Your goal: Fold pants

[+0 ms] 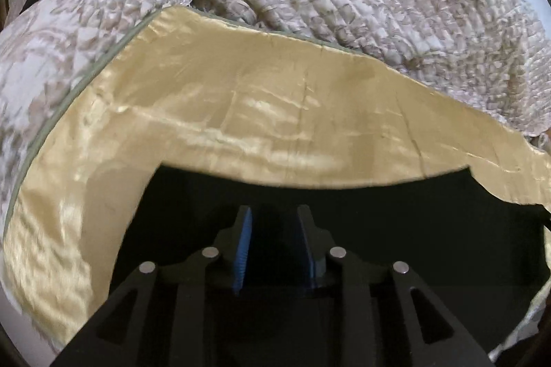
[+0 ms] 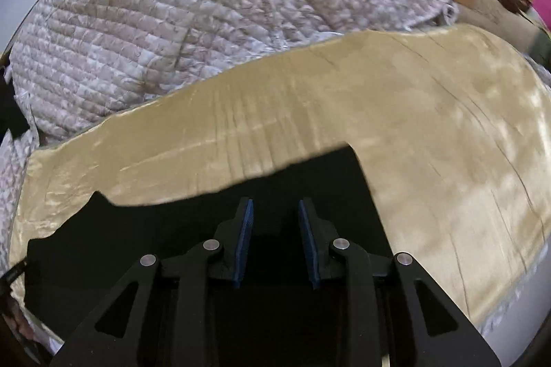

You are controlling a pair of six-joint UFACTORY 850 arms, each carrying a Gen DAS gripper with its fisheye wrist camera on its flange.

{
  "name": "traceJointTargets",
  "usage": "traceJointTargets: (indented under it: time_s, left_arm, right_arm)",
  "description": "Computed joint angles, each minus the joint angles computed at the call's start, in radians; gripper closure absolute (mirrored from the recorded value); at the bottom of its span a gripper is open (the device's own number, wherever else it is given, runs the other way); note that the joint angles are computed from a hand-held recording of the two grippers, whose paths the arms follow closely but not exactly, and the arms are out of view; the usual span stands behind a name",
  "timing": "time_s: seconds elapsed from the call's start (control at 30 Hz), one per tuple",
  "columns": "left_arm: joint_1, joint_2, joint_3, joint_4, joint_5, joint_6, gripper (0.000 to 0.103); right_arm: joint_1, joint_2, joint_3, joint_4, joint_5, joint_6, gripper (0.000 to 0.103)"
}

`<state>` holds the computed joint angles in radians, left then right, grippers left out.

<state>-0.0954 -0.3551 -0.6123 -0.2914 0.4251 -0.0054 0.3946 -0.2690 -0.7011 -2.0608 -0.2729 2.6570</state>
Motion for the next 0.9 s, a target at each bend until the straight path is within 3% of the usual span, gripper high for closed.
traceJointTargets:
  time_s: [0.07,0.17,0.37,0.47,0.57,0.63,0.7,0.9]
  left_arm:
    - [0.014,-0.046,-0.038,-0.062,0.002,0.056,0.074]
    - [0.047,-0.069,-0.038,0.035,0.024,-0.053,0.074]
    - [0.009,-0.049,-0.010,-0.068,0.066,0.041,0.073]
    - [-0.008,-0.026,0.017,-0.042,0.091,0.016,0.072]
    - [-0.043,-0.005,0.039,-0.074,0.113,0.058,0.071]
    - [-0.064,0.008,0.054,-0.074,0.122,0.065,0.071]
    - [-0.085,0.019,0.069,-0.076,0.127,0.070,0.070]
    - [-0.148,0.035,0.126,-0.081,0.166,0.080,0.066]
  right_arm:
    - [-0.018,-0.058,-0.042,0.037,0.016,-0.037,0.075]
    - [-0.035,-0.078,-0.036,0.031,-0.017,0.004,0.075]
    - [-0.023,-0.058,-0.013,0.062,-0.067,-0.001,0.074]
    - [-0.001,-0.034,0.009,-0.093,-0.071,0.139,0.074]
    - [0.041,-0.025,0.016,-0.162,-0.087,0.165,0.074]
    - [0.080,-0.022,0.018,-0.209,-0.097,0.180,0.060]
    - [0.113,-0.024,0.021,-0.251,-0.105,0.202,0.055]
    - [0.223,-0.039,0.043,-0.359,-0.120,0.277,0.055]
